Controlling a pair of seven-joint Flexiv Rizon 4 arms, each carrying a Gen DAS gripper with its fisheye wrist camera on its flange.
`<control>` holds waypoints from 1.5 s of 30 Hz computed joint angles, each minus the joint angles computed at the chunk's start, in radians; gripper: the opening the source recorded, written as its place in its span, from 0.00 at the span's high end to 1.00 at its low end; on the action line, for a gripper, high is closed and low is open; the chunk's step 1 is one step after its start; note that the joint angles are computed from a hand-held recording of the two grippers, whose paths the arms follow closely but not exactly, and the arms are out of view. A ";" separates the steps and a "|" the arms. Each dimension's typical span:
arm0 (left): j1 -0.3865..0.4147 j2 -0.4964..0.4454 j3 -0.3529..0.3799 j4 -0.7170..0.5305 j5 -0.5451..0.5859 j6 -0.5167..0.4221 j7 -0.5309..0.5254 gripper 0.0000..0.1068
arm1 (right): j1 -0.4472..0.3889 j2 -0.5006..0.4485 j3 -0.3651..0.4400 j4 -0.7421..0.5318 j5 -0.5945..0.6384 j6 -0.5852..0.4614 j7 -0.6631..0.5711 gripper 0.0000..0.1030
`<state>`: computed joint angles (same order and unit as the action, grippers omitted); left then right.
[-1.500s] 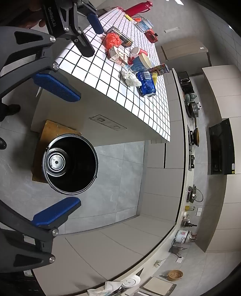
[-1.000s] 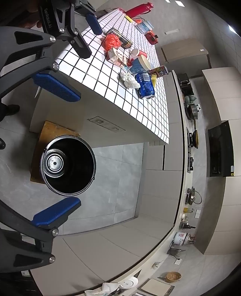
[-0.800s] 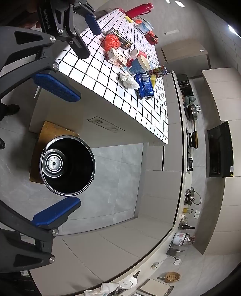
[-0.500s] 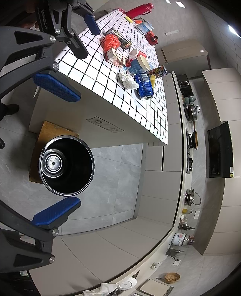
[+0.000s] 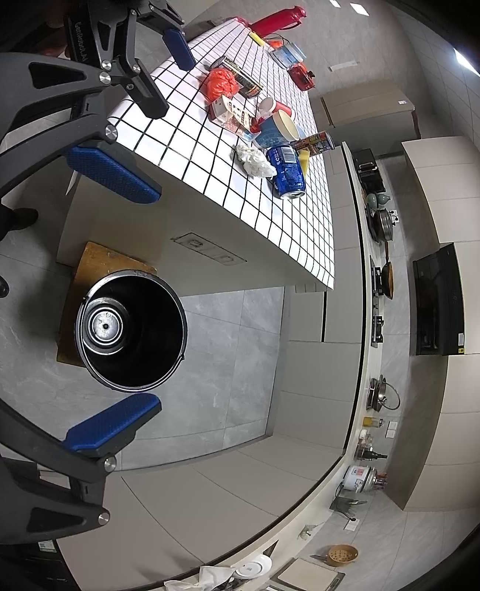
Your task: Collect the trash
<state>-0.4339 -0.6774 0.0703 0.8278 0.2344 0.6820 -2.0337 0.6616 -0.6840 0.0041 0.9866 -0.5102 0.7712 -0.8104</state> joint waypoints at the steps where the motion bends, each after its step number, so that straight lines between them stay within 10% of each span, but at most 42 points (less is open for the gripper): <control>1: 0.000 0.000 0.000 0.000 0.001 0.000 0.000 0.04 | -0.001 -0.001 0.000 -0.001 0.001 0.000 0.000 0.00; 45: -0.003 0.012 0.001 0.023 0.011 0.005 -0.016 0.04 | -0.004 0.020 0.000 0.042 -0.015 0.031 0.011 0.00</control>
<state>-0.4373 -0.6649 0.0710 0.8505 0.2452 0.6870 -2.0499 0.6577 -0.6635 0.0038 1.0290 -0.5252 0.8017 -0.7996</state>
